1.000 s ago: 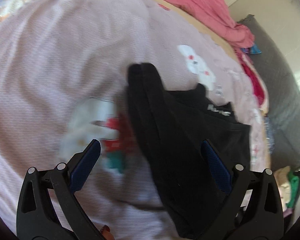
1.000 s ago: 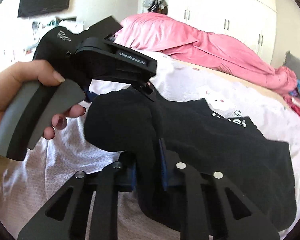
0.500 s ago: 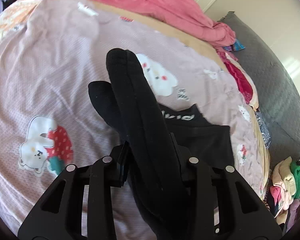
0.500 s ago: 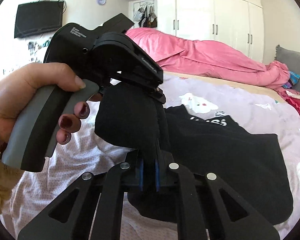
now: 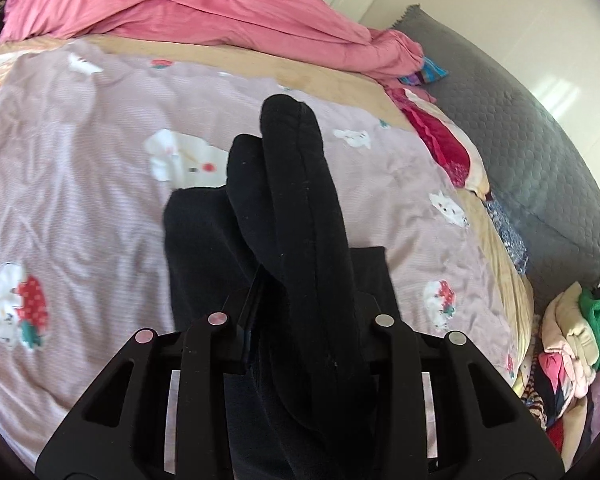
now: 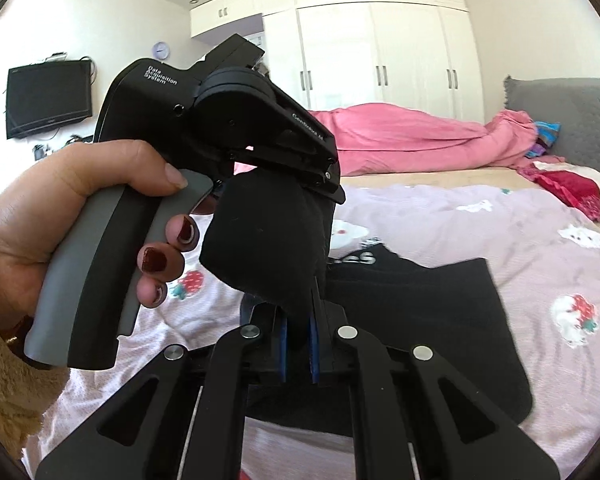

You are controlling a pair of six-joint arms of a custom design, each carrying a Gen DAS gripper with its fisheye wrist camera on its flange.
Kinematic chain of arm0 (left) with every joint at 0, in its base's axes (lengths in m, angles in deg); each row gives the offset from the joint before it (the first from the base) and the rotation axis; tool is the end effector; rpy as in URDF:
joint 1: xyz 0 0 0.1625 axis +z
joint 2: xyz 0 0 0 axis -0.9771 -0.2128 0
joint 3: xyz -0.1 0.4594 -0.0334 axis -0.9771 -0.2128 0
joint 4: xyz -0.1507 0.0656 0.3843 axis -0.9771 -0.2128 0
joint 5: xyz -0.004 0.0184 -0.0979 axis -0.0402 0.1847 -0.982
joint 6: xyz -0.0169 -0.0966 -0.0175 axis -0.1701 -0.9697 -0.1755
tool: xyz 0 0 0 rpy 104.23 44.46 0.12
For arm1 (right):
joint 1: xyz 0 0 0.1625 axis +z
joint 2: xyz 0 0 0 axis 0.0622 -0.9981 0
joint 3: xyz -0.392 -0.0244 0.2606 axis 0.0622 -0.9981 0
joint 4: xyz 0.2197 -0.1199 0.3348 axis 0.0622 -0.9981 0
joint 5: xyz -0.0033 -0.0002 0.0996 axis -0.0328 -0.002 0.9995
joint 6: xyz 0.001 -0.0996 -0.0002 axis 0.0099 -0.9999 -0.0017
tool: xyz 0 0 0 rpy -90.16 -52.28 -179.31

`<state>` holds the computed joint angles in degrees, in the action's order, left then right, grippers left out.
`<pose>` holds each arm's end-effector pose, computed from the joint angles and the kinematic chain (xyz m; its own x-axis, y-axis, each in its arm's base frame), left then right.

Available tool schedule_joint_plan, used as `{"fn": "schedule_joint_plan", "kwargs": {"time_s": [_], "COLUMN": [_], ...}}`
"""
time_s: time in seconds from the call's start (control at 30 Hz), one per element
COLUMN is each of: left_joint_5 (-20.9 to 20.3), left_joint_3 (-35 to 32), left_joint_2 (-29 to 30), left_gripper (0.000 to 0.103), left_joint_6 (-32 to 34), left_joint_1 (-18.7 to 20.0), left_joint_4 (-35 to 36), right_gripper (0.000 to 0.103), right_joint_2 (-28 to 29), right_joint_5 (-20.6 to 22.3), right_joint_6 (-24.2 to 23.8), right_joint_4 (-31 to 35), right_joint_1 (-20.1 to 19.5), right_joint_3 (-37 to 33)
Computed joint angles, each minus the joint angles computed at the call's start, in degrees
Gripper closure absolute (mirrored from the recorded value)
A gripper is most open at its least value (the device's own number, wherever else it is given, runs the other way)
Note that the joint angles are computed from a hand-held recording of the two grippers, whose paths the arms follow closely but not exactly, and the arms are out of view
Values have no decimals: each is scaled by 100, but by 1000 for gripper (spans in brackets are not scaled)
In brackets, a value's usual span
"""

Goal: Fold small clothes

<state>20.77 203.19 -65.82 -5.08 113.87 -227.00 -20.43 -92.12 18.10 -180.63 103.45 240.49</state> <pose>-0.3047 -0.4712 0.1760 -0.9429 -0.0599 -0.3278 0.1620 0.7773 -0.6079 0.2255 -0.3117 0.1605 -0.6721 -0.5554 0.4898 -0.7283 0.3766 -0.5725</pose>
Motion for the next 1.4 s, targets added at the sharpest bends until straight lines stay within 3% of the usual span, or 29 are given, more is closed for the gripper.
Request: {"fn": "schedule_joint_plan", "kwargs": {"time_s": [0.53,0.87,0.97,1.03,1.07,1.17,1.23,1.33,1.4], "left_joint_5": [-371,-479,-551,-721,-756,-716,-475,-145,216], "left_joint_3": [-892,-1269,-1328,-1244,-1184,-989,-863,-682,-480], "left_joint_2": [1340,1828,1903,1885,1851,1703,1554,1323,1139], "left_gripper": [79,76,61,36,32,31,31,30,30], "left_joint_6": [-67,-97,19,172,175,310,374,315,210], "left_joint_1": [54,167,214,233,218,129,39,-63,-149], "left_joint_4": [234,437,379,-60,-268,-766,-773,-534,-264], "right_gripper": [96,95,94,92,91,83,74,54,33], "right_joint_2": [-724,-1139,-1293,-1395,-1443,-1672,-1919,-2244,-2474], "right_joint_5": [769,965,1150,1298,1354,1643,1901,2351,2559], "right_joint_6": [593,992,1141,1255,1338,1578,1689,1748,1714], "right_joint_4": [403,1107,1474,1705,1796,2313,2827,3337,3842], "right_joint_1": [-1423,-2000,-2200,-2362,-2440,-2754,-2964,-3214,-3274], "right_joint_3": [422,467,433,435,439,407,358,332,249]}}
